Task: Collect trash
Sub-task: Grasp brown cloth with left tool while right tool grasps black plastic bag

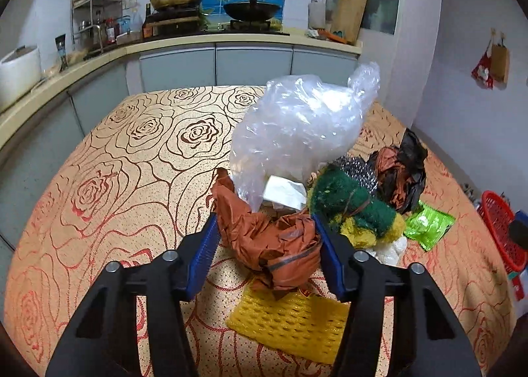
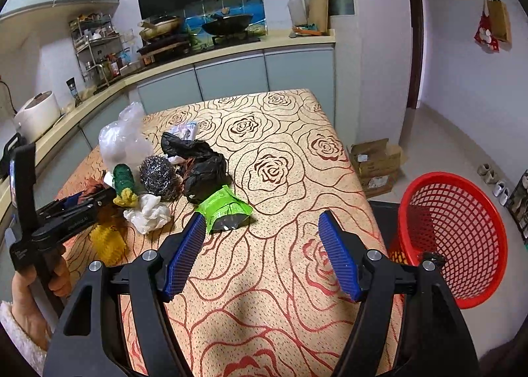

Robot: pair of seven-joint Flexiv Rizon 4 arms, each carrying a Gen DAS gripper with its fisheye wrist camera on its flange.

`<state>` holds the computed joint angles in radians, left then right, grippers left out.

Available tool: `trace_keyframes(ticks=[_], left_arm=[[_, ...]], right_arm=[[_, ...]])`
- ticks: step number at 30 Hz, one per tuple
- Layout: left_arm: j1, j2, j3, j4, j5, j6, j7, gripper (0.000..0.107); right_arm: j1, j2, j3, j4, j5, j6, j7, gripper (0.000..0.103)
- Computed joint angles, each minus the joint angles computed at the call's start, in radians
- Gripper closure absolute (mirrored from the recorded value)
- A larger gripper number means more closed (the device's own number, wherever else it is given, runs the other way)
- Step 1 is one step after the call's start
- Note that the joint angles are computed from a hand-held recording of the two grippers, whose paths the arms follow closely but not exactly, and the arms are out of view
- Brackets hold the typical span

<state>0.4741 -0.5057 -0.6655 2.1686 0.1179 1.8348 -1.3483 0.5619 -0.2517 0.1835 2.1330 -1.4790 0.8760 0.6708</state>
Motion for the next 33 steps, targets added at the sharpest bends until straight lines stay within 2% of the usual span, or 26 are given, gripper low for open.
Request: trace_keyframes(ticks=[4, 8, 18, 21, 27, 33], left_arm=[[0.013, -0.002, -0.01, 0.003, 0.007, 0.001, 0.002, 0.062], [-0.002, 0.01, 0.012, 0.007, 0.012, 0.016, 0.002, 0.064], [0.108, 0.046, -0.074, 0.027, 0.066, 0.053, -0.043, 0.064], [0.153, 0.05, -0.112, 0.029, 0.092, 0.058, -0.06, 0.064], [0.196, 0.059, -0.143, 0.03, 0.108, 0.059, -0.09, 0.064], [0.216, 0.065, -0.151, 0.03, 0.116, 0.061, -0.107, 0.064]], right_arm=[[-0.006, -0.035, -0.014, -0.03, -0.004, 0.033, -0.026, 0.034], [-0.015, -0.065, -0.032, -0.059, -0.01, 0.074, -0.039, 0.034], [-0.021, -0.124, -0.072, -0.162, -0.013, 0.13, -0.133, 0.034], [-0.028, -0.153, -0.087, -0.196, -0.006, 0.176, -0.159, 0.034], [-0.026, -0.212, -0.121, -0.264, 0.033, 0.244, -0.221, 0.034], [-0.005, -0.27, -0.153, -0.316, 0.129, 0.269, -0.31, 0.034]])
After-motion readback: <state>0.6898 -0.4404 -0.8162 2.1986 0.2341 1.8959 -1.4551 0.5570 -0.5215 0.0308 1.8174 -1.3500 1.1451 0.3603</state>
